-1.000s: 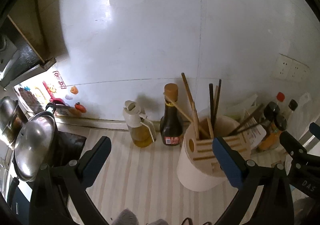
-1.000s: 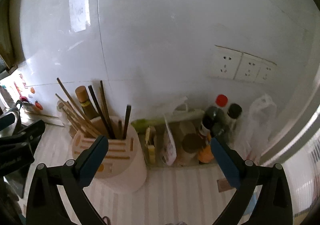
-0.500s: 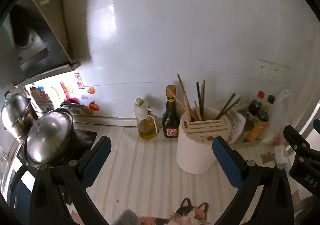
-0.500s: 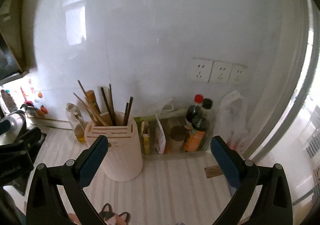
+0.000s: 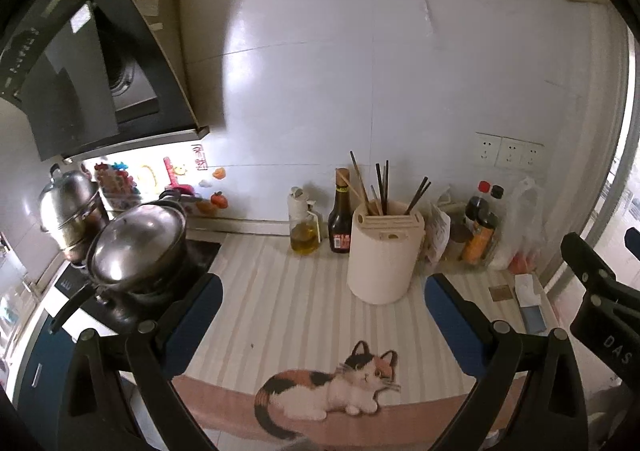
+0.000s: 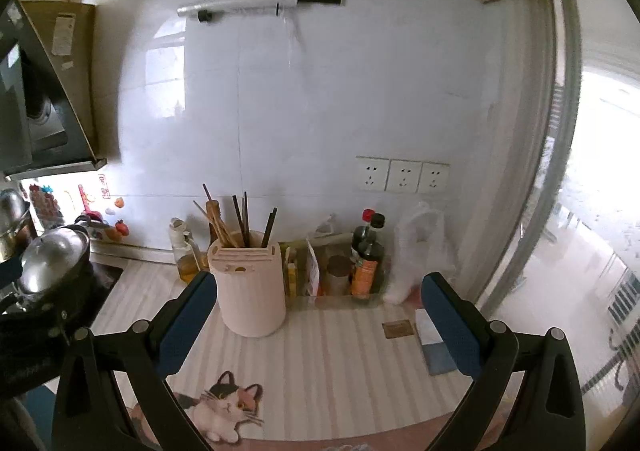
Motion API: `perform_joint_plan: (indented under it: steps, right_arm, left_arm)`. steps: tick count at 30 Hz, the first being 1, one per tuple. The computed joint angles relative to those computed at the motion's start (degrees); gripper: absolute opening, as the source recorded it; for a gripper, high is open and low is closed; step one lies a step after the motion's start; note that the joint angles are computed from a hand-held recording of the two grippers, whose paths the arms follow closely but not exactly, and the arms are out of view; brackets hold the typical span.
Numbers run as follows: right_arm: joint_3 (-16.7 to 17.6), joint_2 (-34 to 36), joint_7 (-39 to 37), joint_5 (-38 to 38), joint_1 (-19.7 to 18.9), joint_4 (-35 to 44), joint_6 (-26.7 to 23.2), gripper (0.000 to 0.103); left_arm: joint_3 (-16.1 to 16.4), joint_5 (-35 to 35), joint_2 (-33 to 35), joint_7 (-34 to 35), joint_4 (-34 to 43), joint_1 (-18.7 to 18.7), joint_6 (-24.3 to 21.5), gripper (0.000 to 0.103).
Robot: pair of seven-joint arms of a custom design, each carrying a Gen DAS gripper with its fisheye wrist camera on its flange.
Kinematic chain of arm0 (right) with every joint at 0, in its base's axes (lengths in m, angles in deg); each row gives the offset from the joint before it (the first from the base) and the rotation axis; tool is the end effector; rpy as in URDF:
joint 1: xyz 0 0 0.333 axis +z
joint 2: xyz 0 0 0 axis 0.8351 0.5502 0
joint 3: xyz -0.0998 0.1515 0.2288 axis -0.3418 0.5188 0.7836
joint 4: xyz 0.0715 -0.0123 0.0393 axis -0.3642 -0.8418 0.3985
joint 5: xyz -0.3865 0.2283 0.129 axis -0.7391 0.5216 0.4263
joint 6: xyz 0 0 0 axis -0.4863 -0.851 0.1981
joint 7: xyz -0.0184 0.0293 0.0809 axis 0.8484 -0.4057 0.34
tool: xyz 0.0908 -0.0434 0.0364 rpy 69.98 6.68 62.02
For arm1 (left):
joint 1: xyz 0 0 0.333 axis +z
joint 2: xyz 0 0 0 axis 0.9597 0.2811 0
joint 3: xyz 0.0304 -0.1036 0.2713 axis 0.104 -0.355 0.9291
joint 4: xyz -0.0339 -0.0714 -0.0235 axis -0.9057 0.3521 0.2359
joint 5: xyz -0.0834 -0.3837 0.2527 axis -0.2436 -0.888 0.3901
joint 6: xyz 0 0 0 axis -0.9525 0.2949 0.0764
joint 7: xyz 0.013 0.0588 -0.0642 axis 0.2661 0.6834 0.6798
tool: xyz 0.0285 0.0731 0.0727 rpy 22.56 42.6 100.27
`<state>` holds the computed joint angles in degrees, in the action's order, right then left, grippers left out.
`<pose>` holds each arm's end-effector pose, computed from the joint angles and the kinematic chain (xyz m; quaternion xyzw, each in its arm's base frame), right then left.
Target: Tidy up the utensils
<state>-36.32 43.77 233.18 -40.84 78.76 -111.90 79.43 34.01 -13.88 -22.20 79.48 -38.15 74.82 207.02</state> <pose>0.6422 0.2741 0.7159 -0.5122 0.6763 -0.4519 0.2756 0.6707 -0.0528 0.7410 -0.5788 0.6767 -0.3379 0.3050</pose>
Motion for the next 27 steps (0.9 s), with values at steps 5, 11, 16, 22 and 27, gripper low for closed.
perform_joint_plan:
  steps: [5, 11, 16, 22, 27]
  right_arm:
    - [1.52, -4.43, 0.37, 0.26, 0.08, -3.96, -1.63, 0.103]
    - [3.09, -5.81, 1.30, -0.46, -0.48, -4.49, -3.06, 0.103]
    - [3.32, -4.65, 0.21, 0.55, -0.38, -2.44, -4.45, 0.103]
    - [2.88, -3.79, -0.63, 1.56, -0.01, -1.26, -4.99, 0.103]
    - [2.57, -3.00, -1.36, 2.08, 0.28, -0.36, -4.70, 0.103]
  left_arm:
    - [0.25, -1.72, -2.54, 1.17, -1.87, 0.28, -0.39, 0.103]
    - [0.38, -2.41, -2.25, 2.36, -0.56, 0.54, -3.01, 0.103]
    - [0.39, -1.86, -1.83, 2.45, 0.34, 0.69, -4.09, 0.103]
    - [0.38, -0.40, -1.58, 0.72, 0.49, 0.85, -3.33, 0.103]
    - [0.46, -0.31, -1.20, 1.11, 1.01, 0.93, -3.31, 0.103]
